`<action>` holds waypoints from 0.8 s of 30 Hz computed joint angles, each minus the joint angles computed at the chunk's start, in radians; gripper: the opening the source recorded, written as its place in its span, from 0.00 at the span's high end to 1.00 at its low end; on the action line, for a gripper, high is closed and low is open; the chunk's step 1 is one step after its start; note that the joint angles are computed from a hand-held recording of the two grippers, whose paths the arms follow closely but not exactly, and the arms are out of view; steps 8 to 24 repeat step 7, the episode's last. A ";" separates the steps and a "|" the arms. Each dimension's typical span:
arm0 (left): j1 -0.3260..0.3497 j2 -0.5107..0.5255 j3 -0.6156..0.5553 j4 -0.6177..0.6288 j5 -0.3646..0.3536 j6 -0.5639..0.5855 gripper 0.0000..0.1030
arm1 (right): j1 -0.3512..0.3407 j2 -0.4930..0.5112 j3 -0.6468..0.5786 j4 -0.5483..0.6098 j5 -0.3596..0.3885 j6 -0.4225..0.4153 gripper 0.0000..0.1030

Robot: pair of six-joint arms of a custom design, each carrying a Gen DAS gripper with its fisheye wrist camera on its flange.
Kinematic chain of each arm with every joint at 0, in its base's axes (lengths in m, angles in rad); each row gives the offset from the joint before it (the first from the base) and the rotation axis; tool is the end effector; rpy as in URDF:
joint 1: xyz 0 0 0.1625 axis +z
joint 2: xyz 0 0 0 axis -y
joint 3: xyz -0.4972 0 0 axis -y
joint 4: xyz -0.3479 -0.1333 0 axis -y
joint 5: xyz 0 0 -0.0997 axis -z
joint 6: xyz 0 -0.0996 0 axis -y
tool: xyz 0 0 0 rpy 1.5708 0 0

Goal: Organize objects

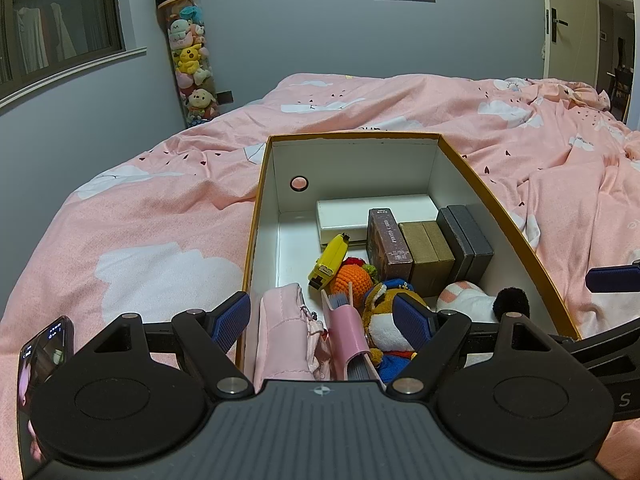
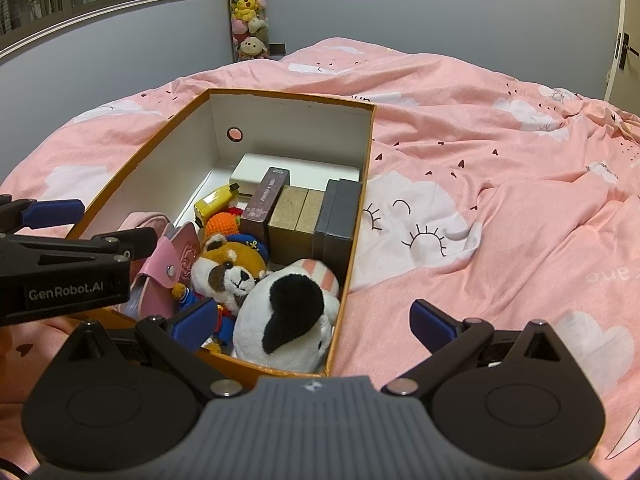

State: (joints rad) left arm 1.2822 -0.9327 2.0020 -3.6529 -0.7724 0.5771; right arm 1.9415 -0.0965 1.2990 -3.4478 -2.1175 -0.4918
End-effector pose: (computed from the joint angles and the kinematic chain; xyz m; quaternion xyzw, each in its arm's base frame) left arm 0.0325 -0.6096 0.3046 0.1668 0.8105 -0.3934 0.4006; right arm 0.3481 -0.6706 -0.1184 0.2987 -0.8628 0.3026 0.2736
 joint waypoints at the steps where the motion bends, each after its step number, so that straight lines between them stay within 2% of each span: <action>1: 0.000 0.000 0.000 0.000 0.000 0.000 0.08 | 0.000 0.000 -0.002 0.001 0.000 0.000 0.01; 24: 0.000 0.000 0.001 -0.001 0.000 -0.001 0.08 | 0.000 0.002 0.005 -0.003 -0.001 0.003 0.01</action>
